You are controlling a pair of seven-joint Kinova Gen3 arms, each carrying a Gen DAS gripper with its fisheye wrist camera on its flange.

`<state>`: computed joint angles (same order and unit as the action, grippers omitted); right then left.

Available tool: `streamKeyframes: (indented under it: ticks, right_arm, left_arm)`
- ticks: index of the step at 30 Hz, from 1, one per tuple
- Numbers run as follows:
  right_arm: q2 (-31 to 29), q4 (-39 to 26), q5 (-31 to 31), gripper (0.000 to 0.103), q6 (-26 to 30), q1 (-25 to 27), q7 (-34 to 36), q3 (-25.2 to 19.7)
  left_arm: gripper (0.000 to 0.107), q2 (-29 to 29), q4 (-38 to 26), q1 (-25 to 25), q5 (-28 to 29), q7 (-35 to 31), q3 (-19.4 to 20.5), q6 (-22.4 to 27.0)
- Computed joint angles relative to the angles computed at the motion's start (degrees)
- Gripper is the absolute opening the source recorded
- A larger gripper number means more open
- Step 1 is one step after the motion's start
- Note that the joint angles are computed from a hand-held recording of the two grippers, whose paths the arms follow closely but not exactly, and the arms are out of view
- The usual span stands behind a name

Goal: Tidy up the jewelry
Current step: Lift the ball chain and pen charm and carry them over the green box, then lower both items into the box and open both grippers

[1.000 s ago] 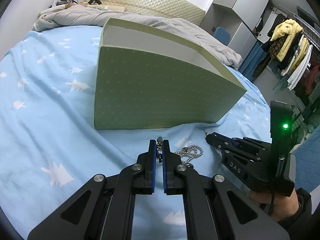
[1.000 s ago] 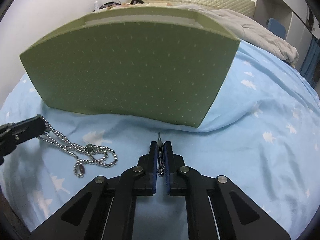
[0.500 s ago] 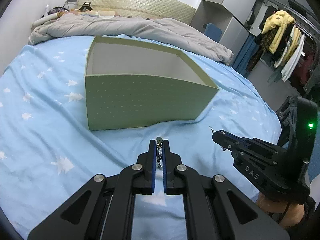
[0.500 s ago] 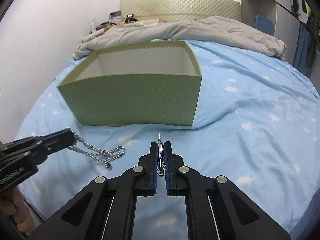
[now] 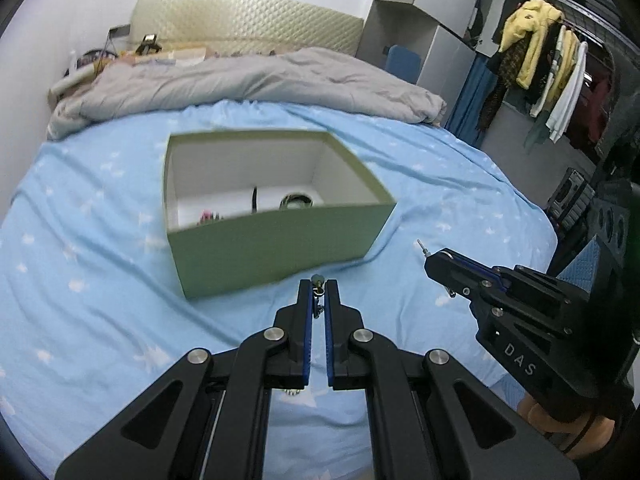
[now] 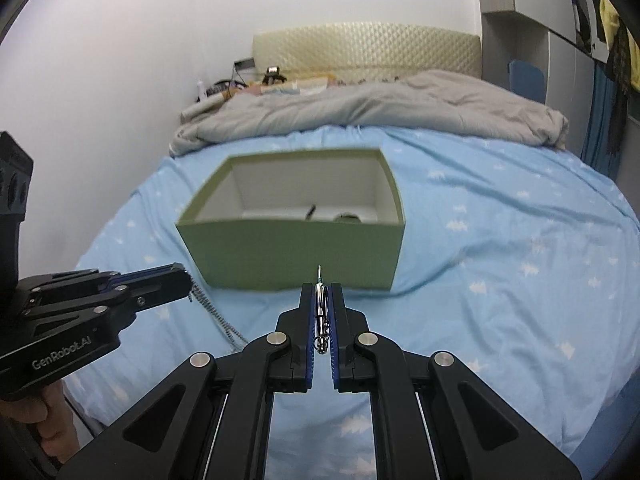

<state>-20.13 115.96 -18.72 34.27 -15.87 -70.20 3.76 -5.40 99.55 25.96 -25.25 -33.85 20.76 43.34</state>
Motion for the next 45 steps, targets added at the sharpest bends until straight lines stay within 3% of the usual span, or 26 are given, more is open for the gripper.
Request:
streamKeyframes:
  ticks: [11,17,28,37,45]
  right_arm:
    - [1.46,-5.23,-5.35,0.004,2.53,-2.38,4.56,4.64]
    - [4.34,-10.91,-4.20,0.004,2.52,-0.02,4.33,1.38]
    - [15.29,-24.32,-9.08,0.004,8.14,4.18,7.96,-0.40]
    - [25.02,-35.77,-1.94,0.004,12.84,7.60,2.28,-5.95]
    - [30.34,-34.38,1.43,0.005,13.52,7.79,-0.01,-8.48]
  left_arm:
    - [0.005,0.53,-6.12,-1.36,1.84,-5.83,-1.70,1.45]
    - [0.005,2.12,-11.48,-2.28,2.78,-9.56,-3.49,3.27]
    - [0.005,9.46,-24.29,-4.44,6.91,-17.07,-10.04,8.40]
    - [0.005,14.47,-29.72,-5.60,8.53,-19.45,-13.70,12.38]
    - [0.005,17.80,-26.91,-6.79,13.70,-21.59,-14.98,12.67]
